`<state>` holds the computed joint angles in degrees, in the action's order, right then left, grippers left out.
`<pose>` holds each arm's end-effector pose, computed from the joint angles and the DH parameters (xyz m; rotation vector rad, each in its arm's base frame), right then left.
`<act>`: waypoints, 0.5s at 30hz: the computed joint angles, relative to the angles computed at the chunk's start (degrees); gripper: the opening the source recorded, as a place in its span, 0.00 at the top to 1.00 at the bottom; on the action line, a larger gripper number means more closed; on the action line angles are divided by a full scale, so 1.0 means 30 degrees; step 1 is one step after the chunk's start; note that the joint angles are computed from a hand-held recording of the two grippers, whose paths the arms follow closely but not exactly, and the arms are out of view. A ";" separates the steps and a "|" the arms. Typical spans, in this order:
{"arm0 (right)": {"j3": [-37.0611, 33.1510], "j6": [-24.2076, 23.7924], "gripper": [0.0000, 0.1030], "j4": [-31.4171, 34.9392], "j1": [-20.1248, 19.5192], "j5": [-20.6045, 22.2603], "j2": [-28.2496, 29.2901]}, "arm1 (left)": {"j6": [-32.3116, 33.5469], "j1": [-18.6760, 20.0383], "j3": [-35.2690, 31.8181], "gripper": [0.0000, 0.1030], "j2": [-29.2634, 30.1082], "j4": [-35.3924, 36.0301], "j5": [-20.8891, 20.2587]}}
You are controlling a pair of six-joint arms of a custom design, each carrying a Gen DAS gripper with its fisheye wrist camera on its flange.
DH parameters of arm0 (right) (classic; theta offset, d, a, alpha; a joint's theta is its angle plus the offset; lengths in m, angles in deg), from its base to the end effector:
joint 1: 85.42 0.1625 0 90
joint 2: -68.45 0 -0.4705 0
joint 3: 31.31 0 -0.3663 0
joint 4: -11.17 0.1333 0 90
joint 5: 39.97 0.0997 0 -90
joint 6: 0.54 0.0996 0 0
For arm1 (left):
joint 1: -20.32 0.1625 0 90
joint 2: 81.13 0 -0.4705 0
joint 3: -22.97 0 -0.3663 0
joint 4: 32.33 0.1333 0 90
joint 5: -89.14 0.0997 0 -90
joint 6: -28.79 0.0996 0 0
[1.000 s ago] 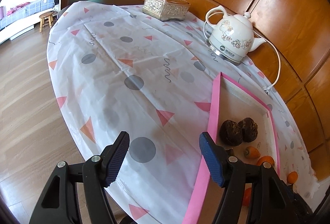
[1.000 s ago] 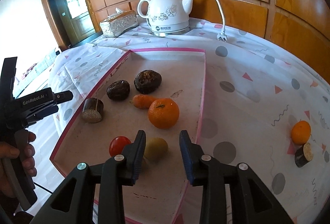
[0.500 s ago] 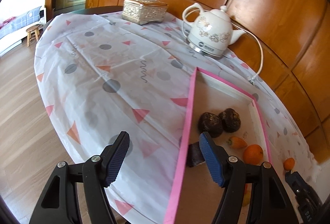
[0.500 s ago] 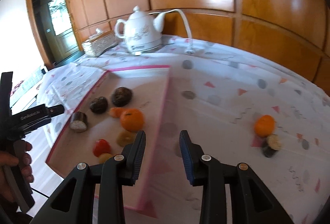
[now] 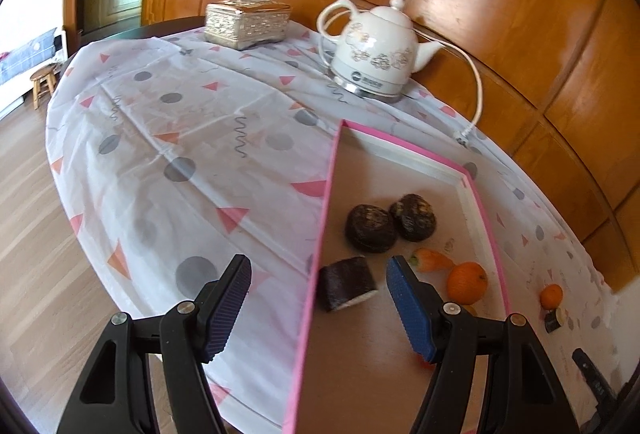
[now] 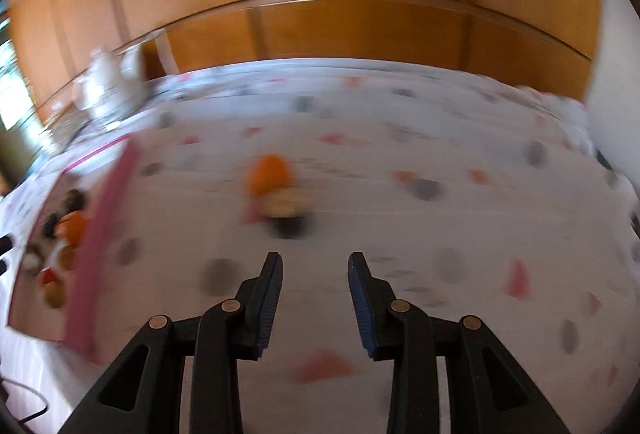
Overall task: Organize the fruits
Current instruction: 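Withdraw the open right gripper from the tray, then move the left gripper to the dark slice with pale top and grasp it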
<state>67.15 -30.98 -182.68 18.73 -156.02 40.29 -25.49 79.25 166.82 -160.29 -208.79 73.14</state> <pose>0.2508 -0.6286 0.0202 0.7982 -2.4128 0.6734 0.0167 -0.4162 0.3049 -0.7030 1.9474 -1.3363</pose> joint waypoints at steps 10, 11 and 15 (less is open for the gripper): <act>-0.0946 0.0744 0.67 -0.1960 -0.1632 -0.2841 -0.0259 | 0.5785 -0.0372 -0.1988 0.31 0.2156 -0.3025 -0.2244; -0.1028 0.0757 0.67 -0.2221 -0.1730 -0.3102 -0.0228 | 0.6419 -0.0401 -0.2272 0.31 0.2425 -0.3212 -0.2543; -0.1336 0.0626 0.67 -0.3389 -0.2104 -0.3973 0.0017 | 0.9168 -0.0439 -0.3771 0.31 0.3779 -0.3369 -0.4210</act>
